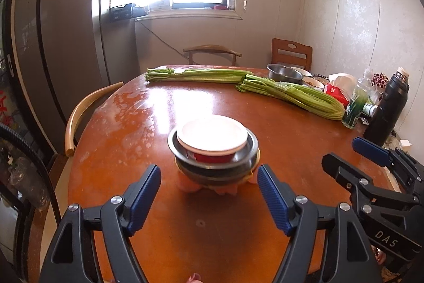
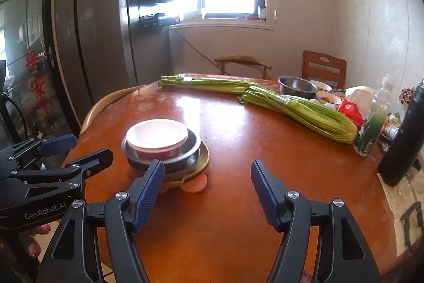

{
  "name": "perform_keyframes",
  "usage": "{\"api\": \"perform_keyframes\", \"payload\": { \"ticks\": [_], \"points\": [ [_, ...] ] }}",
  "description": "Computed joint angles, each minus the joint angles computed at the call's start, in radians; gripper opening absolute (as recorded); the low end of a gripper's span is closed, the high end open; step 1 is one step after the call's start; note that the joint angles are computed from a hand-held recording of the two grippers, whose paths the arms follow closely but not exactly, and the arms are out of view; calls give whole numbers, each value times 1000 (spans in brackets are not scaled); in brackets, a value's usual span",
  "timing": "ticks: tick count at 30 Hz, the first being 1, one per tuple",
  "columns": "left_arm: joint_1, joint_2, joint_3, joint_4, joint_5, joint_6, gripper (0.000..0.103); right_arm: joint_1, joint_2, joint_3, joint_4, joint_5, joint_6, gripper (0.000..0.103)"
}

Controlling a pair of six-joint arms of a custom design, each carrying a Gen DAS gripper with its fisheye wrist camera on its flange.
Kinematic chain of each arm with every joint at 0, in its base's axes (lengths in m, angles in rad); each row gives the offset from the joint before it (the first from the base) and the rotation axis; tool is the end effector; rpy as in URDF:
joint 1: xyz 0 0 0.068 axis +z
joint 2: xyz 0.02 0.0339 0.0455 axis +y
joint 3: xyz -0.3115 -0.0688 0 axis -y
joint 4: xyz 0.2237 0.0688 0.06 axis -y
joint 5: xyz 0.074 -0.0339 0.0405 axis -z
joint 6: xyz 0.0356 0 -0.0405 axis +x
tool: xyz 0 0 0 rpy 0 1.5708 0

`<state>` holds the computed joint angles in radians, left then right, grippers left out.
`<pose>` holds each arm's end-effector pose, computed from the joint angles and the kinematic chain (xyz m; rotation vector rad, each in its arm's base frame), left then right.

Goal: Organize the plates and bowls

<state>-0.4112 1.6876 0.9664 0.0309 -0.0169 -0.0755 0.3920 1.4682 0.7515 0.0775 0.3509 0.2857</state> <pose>0.3196 -0.1387 0.2504 0.3707 2.2418 -0.2393 0.2657 0.0966 0.2576 0.0774 2.1640 -0.0002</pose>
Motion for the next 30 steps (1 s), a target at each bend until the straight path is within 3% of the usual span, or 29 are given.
{"api": "perform_keyframes", "payload": {
  "ticks": [4,14,17,23,30],
  "points": [
    [-46,-63,-114,68,-42,-67,75,10,-103,-121,35,-46,38,73],
    [-185,-75,-324,186,-153,-165,77,197,-236,-363,62,192,185,75],
    [-216,-81,-379,217,-202,-198,77,252,-253,-398,39,228,232,75],
    [-246,-92,-432,238,-212,-222,77,347,-272,-454,52,302,299,75],
    [-268,-95,-456,246,-225,-232,77,358,-225,-480,95,281,348,75]
  ]
}}
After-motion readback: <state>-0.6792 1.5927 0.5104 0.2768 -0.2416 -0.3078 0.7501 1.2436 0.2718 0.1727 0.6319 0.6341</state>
